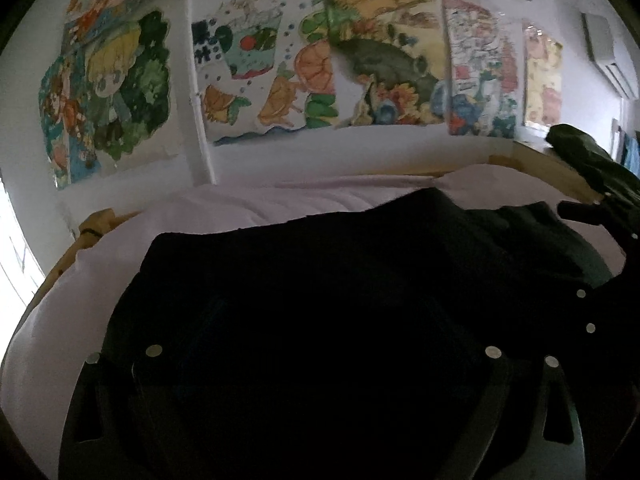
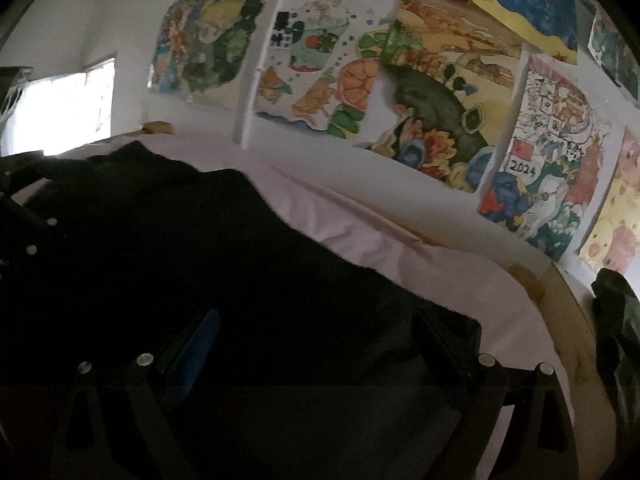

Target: Fold large clothes

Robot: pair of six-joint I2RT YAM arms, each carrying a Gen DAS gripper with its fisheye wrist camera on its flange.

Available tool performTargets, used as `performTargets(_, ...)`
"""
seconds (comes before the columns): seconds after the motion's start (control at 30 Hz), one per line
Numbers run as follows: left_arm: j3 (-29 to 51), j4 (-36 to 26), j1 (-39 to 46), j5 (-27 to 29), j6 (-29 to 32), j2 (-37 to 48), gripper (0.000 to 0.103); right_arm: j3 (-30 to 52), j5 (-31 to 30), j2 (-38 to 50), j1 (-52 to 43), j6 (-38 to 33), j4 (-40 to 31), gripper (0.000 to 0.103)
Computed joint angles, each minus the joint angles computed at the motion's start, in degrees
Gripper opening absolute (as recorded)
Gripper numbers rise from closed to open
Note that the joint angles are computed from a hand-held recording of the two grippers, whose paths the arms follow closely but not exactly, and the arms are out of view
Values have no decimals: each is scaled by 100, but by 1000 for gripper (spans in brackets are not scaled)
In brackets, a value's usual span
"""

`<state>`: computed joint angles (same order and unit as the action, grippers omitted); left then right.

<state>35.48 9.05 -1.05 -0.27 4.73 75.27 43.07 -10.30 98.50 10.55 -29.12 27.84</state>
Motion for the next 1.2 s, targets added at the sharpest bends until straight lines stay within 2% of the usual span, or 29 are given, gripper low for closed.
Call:
performTargets(0.13,449,-153,160,9,-64,652,102,548,8,507,-48,83,-310,97)
performTargets(0.23,827,-377,352,286,-94,1113,102,1052,-197,911,-161,214,-687,98)
performTargets(0.33,1353,-811,502,589,-55,1645,102,1782,-439,1384,-256,321,-1425,102)
performTargets(0.43,1759,-1129,637,861,-42,2041,102,2567,-770,1877,-375,422,-2260,103)
performTargets(0.53,1991,-1247,700,971,-6,2303,102,3048,-1001,2235,-456,526,-2676,103)
performTargets(0.9,2352,-1193,813,1090,-1,2860,102,3985,-1158,3036,-452,628,-3237,103)
performTargets(1.2,2155,-954,702,929,-3,2754,102,3622,-1165,2842,-481,603,-2938,103)
